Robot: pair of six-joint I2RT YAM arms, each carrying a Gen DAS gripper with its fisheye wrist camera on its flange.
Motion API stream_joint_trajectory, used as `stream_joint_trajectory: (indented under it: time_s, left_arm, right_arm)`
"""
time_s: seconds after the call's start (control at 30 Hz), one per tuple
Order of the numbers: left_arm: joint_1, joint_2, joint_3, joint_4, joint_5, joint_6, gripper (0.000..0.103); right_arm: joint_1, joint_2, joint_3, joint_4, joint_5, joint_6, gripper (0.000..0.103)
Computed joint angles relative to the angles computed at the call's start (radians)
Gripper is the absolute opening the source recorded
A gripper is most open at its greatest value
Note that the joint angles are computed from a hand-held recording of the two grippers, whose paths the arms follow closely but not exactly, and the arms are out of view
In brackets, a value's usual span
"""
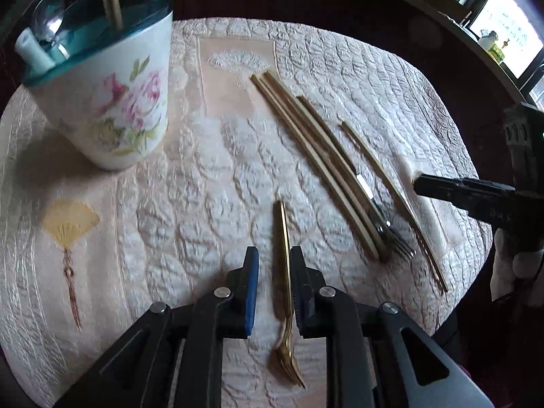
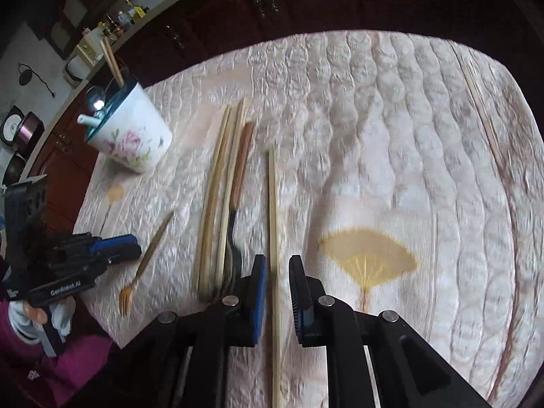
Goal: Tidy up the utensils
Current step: 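Lift the gold fork and chopstick and carry both toward the floral cup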
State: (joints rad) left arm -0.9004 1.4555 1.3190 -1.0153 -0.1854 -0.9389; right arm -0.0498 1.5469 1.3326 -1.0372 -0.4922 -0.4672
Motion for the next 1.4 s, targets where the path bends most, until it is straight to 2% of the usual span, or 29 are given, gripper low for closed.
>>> stream_joint_trajectory:
  time_s: [0.17,0.33,0.6,0.67,0.7,0.9,1.07,1.23,1.4]
  left_arm:
    - [0.034,0.083,0.053,0.013,0.024,0.082,0.018]
    - [0.069,0.16,0.091,0.02,0.074,0.141,0.018]
    - [0.088,0.272,0.196,-0.015,0.076,0.234,0.018]
    - [0.077,0.293,0.22,-0.032,0.054,0.245,0.01]
    - [0.075,0.295,0.222,-0.034,0.047,0.248,0.009]
    - [0.082,0.2,0.157,-0.003,0.054,0.211,0.008]
    - [0.057,0.111,0.141,-0.005,-0.005,0.154,0.007]
    - [0.042,0.05,0.146,-0.037,-0.056,0.108,0.006]
    - [0.016,0.005,0.119,-0.037,-0.094,0.06,0.006]
  right_arm:
    - [0.086,0.132,0.107,0.049,0.042,0.077,0.017]
    - [0.134,0.217,0.184,0.053,0.064,0.097,0.017]
    - [0.167,0.303,0.247,0.071,0.067,0.117,0.016]
    - [0.177,0.304,0.254,0.076,0.084,0.113,0.01]
    - [0.182,0.291,0.249,0.077,0.094,0.103,0.01]
    - [0.141,0.203,0.25,0.029,0.039,0.054,0.008]
    - [0.085,0.119,0.244,-0.018,-0.014,0.019,0.008]
    - [0.081,0.155,0.267,-0.036,0.022,0.05,0.014]
    - [0.164,0.223,0.244,0.035,0.13,0.087,0.017]
